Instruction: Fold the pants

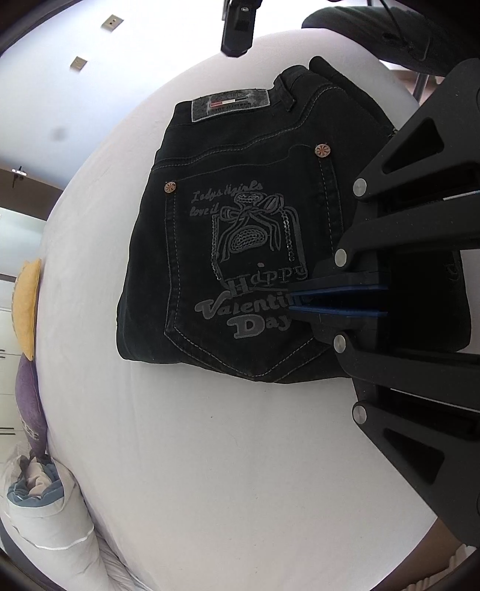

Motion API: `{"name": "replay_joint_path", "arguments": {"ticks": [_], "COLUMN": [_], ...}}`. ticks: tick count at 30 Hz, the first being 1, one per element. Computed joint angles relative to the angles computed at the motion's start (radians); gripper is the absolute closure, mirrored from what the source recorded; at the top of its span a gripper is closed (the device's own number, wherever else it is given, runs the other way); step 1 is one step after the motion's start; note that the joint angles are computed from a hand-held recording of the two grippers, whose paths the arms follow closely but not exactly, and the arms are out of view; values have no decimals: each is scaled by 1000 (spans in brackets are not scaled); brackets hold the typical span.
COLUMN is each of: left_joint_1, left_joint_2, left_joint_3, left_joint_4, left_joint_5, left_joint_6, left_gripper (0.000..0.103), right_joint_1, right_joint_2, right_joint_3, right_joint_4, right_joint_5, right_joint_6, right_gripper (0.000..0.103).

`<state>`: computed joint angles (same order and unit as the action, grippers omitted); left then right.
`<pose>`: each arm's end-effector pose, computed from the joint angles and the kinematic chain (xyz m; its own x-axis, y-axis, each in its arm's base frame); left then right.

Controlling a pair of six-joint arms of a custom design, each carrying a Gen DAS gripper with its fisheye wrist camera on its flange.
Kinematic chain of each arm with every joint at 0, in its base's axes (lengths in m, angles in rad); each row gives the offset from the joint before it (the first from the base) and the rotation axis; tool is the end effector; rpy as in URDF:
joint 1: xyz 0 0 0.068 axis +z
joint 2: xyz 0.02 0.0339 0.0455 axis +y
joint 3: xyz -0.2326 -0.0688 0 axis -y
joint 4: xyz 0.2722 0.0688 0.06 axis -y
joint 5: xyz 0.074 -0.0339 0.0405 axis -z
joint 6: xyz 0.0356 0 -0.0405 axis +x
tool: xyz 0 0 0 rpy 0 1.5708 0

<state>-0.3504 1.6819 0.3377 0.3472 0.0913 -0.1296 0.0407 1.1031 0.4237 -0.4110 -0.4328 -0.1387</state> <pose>0.2100 -0.0802 0.0010 -0.8324 0.1672 -0.5284 0.2831 0.9479 -0.1461 0.2129 0.0236 0.1025 -0.8457 -0.1601 -0.5091 -0.3509 0.8855 0.3045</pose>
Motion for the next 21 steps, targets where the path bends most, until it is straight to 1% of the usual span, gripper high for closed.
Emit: {"name": "replay_joint_path", "arguments": {"ticks": [3, 6, 7, 8, 9, 12, 14, 16, 17, 18, 19, 20, 21], "left_joint_1": [-3, -2, -2, -5, -8, -15, -19, -14, -3, 8, 20, 37, 58], "left_joint_2": [-8, -8, -7, -7, -6, -5, -13, -18, -22, -32, -58, -102, -161], "left_joint_3": [-3, -2, -2, -2, -3, -4, -14, -30, -37, -44, -53, -64, -77], "left_joint_4": [-4, -5, -6, -6, -3, 1, 12, 35, 44, 44, 28, -5, -45], "left_joint_5": [-4, -2, -1, -3, -6, -14, -18, -10, 3, 15, 30, 49, 70], "left_joint_6": [-4, -3, -2, -1, -1, -10, -19, -27, -30, -32, -30, -24, -19], "left_gripper": [98, 98, 98, 98, 98, 98, 98, 98, 98, 98, 97, 97, 97], "right_joint_1": [93, 98, 70, 30, -19, -130, -204, -267, -320, -385, -448, -532, -611], "right_joint_2": [142, 298, 313, 292, 271, 172, 63, 4, -33, -49, -50, -26, 17], "right_joint_3": [11, -4, -37, -78, -104, -157, -196, -209, -215, -213, -204, -178, -144], "right_joint_4": [110, 194, 236, 272, 273, 184, 91, 7, -48, -87, -121, -161, -187], "right_joint_5": [39, 83, 63, 16, -35, -113, -140, -141, -141, -149, -163, -196, -239], "right_joint_6": [32, 16, 4, -6, -22, -112, -195, -256, -296, -333, -367, -419, -463], "right_gripper": [97, 98, 99, 99, 99, 100, 100, 99, 96, 87, 82, 82, 78]}}
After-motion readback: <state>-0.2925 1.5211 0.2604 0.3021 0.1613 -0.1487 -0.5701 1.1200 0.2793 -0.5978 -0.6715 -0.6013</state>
